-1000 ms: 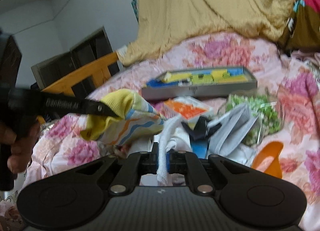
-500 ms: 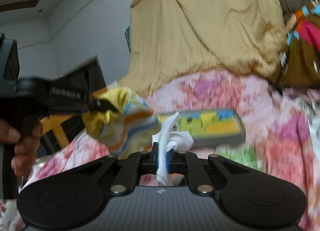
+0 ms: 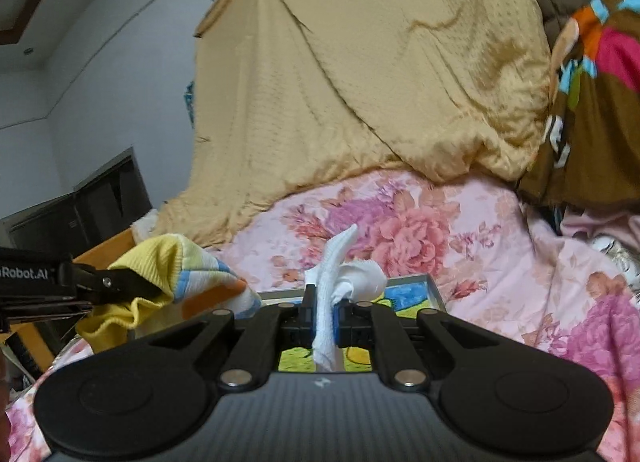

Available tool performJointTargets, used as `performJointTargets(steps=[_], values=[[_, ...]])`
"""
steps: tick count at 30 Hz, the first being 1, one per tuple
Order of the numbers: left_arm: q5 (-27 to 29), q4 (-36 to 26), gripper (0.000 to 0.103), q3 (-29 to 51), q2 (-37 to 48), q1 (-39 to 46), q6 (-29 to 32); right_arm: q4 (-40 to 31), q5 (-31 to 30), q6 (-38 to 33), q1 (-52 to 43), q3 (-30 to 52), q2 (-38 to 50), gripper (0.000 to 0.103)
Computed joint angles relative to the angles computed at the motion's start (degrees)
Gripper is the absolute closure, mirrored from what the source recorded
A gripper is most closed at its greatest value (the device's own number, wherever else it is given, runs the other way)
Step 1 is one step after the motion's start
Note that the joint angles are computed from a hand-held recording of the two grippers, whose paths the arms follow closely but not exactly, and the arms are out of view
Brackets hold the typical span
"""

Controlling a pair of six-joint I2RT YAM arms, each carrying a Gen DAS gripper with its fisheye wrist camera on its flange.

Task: Organize soft objects
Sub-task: 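Lift and carry the yellow sock and white cloth over the cartoon tray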

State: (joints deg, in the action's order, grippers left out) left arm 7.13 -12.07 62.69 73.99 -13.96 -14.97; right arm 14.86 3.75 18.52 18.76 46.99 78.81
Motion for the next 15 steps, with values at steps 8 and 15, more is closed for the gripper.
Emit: performJointTargets(steps=[8, 15], values=[[1.1, 10.1, 0.092, 5.9, 14.9, -0.9, -4.9, 2.8, -6.5, 0.6, -4.1, 5.0, 11.9, 0.095], [0.7, 11.6, 0.092, 8.1, 22.8, -1.3, -5.7, 1.4, -11.4, 3.0, -6.6, 6.9, 16.0, 0.093]])
